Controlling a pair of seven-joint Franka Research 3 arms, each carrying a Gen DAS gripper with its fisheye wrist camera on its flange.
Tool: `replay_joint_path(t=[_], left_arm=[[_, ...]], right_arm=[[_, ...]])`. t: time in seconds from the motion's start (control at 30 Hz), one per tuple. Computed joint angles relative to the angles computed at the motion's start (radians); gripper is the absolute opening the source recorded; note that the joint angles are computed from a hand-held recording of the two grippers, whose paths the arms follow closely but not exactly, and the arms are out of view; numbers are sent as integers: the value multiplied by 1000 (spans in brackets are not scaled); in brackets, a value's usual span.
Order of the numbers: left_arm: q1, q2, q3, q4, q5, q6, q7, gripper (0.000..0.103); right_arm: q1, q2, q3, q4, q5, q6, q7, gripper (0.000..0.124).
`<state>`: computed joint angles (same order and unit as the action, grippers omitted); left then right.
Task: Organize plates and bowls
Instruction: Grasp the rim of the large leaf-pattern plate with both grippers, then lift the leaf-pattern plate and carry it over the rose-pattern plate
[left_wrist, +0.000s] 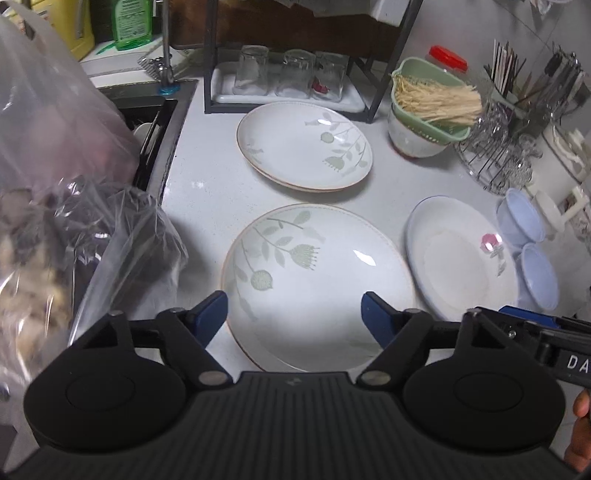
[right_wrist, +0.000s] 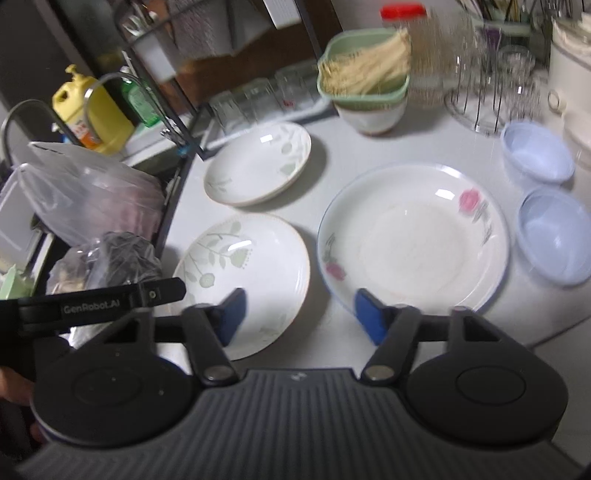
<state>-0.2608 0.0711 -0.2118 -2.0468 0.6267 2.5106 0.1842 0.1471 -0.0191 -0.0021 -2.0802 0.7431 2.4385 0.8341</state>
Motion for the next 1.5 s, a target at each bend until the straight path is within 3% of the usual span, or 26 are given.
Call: replay_joint_path(t=[0.07,0.27,0.4,0.6,1.0,1.2,1.5], left_arm=[[18,9,11,-19,-16,45,47,75],[55,55,34,-39,-69,123,164,59],[61,79,48,-32,-48,132,206,50],[61,106,57,-15,-37,142,258,44],[66,151,68,17,-91,164,319,42],[125,116,31,-34,-286,245,465,42],[121,41,18,-37,-435,186,588,42]], right_arm=[[10,19,12,-3,-34,29,62,49],[29,80,29,9,-117,56,229,40],[39,113,35,17,-174,71,333,30],[45,140,48,24,-183,101,379,19],[51,176,58,48,-197,136,411,16],[36,170,56,66,-176,81,401,17],[13,130,37,117,-150,-43,391,17]])
